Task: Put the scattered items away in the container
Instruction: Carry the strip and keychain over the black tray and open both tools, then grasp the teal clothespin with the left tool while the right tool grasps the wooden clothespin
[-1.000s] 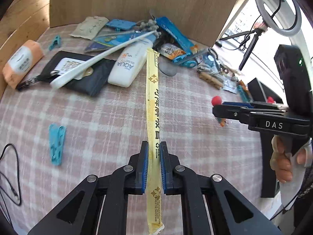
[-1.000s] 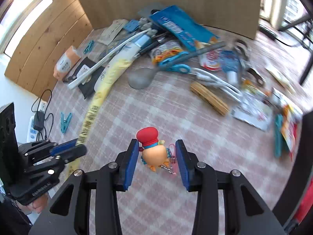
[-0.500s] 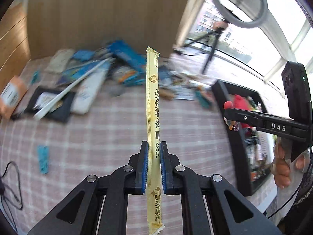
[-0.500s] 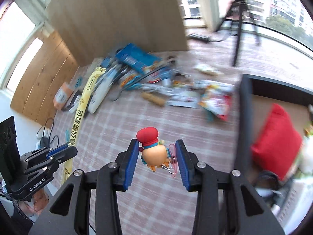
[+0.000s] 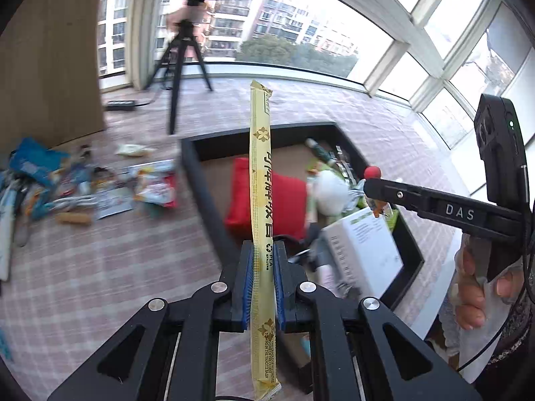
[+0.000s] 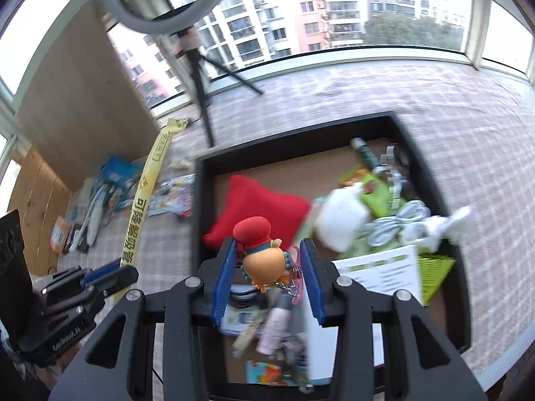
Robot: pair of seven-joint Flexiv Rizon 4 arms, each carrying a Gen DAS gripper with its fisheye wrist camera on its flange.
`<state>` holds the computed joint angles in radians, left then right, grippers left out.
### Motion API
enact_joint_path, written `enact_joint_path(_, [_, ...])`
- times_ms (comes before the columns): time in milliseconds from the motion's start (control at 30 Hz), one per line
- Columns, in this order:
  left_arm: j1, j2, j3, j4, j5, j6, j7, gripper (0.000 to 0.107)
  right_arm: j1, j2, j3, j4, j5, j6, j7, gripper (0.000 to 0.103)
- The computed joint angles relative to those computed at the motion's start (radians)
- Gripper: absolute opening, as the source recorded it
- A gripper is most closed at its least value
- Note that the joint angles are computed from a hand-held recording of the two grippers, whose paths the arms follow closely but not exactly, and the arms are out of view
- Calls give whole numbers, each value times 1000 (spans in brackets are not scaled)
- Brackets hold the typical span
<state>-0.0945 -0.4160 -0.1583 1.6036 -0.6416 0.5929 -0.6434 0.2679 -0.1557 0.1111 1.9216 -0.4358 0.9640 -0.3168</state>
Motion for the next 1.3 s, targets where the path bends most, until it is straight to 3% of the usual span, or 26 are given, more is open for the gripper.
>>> enact_joint_path(233, [-62,2,-29,9,-1,47,-23,15,-58,54,-10,59,17,6,-53,39])
enact_joint_path(267, [-73,1,-26,7,15,56,-32,36,-61,56,-13,62,2,4,-49,45])
enact_joint_path(300, [-78,0,-25,4,26,60,-36,55,-62,60,-18,65,-25,-5,-26,58])
enact_joint_path(333, [-81,2,-27,10,23,76,-32,57,-65,67,-23,76,-61,4,4,63])
enact_joint_path(433, [-85,9,-26,23,35,117,-12,54,-78,79,-27,96,-134,27,61,65])
enact_joint_path(767, [-42,7,-4,26,39,134,-16,51,-66,18,-22,42,-132,68,31,65])
enact_joint_path(1000, [9,-20,25,-3,64,127,-63,51,-18,-58,-22,-47,-103,83,-46,65])
enact_joint_path(1300, [102,-62,67,-46,101,140,-109,51,52,-210,-1,-241,8,64,-251,65])
